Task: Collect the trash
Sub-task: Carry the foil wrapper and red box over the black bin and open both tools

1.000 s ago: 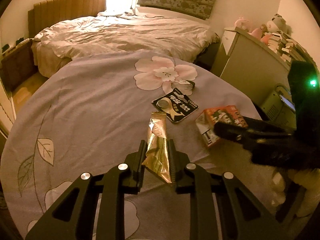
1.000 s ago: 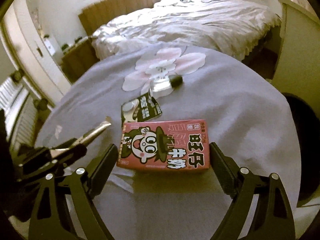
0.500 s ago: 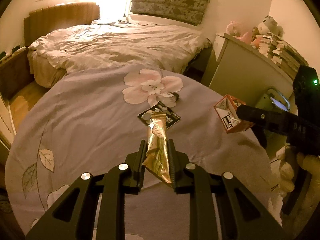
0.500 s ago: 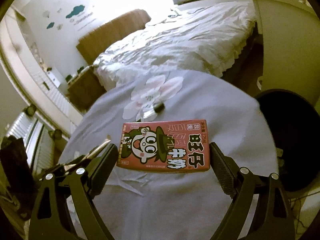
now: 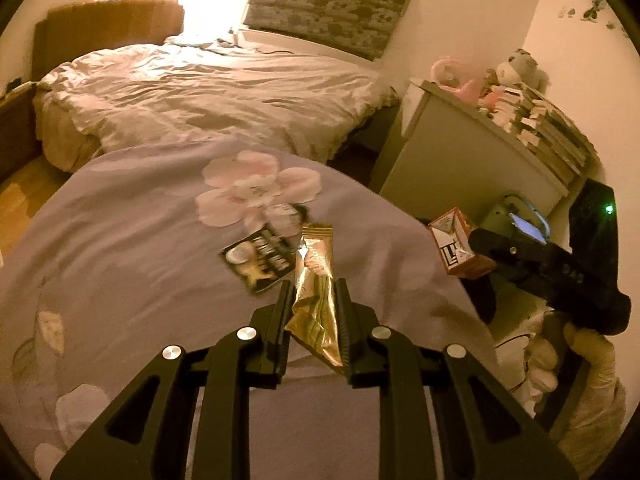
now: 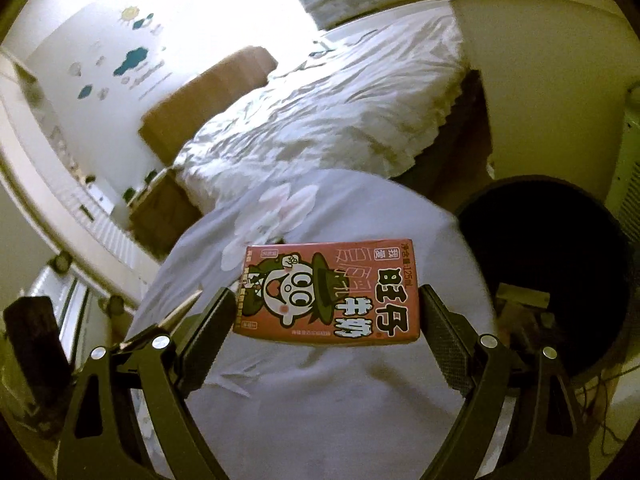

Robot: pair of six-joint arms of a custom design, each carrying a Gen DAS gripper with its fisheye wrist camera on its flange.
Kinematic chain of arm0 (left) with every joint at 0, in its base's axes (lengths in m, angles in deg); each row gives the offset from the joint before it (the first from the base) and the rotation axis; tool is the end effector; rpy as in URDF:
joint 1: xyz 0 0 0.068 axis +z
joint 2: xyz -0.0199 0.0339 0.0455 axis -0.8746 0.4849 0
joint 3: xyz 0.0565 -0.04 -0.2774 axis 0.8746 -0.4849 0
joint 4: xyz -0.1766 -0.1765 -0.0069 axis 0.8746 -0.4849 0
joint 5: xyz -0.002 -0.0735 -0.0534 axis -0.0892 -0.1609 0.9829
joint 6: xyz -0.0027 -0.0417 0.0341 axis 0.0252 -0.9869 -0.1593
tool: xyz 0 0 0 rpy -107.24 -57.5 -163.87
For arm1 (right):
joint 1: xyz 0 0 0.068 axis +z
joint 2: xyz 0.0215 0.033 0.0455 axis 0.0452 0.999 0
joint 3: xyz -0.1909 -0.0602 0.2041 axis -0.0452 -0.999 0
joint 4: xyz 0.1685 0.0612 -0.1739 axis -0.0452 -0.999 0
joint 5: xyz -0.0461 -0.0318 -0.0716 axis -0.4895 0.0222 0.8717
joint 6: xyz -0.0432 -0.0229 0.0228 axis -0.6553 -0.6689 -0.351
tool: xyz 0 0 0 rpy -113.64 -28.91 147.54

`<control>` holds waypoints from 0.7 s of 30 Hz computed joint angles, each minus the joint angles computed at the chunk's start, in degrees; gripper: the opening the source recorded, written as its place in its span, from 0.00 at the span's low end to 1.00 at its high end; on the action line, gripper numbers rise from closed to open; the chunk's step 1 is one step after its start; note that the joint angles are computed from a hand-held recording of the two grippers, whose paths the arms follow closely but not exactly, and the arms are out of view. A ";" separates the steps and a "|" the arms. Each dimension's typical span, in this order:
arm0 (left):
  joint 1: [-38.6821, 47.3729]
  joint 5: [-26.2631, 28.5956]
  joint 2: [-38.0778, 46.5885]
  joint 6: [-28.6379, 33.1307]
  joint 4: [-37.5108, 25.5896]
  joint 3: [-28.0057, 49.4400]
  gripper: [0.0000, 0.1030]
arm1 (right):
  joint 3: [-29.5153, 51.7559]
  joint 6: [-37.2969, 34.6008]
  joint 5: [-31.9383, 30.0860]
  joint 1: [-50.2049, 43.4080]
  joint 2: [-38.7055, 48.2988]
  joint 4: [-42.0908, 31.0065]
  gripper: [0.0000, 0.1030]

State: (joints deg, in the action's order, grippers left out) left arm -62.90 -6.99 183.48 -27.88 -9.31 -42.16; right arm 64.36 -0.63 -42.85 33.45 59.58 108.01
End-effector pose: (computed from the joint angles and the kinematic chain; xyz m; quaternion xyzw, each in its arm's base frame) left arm 0.2929 -0.0237 0.1485 0.0774 0.9031 -0.1967 0.3738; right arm 0.3153 0.1875 0.1522 0.0525 0.8967 0.2357 0.3710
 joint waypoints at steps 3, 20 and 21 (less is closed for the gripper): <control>-3.13 -0.63 0.66 -1.08 -0.16 1.78 0.20 | -2.87 0.37 -0.46 -2.30 -1.69 1.79 0.86; -21.83 -5.28 10.26 -5.04 -1.49 16.66 0.20 | -14.79 1.54 -2.93 -14.51 -7.80 9.34 0.86; -22.82 -5.57 10.87 -5.12 -1.70 17.68 0.20 | -15.38 1.53 -3.19 -15.58 -8.12 9.78 0.86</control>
State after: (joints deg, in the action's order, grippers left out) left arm -85.72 -12.55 194.35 -33.00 -11.00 -24.48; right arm 48.98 0.90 -46.04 17.86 51.46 117.79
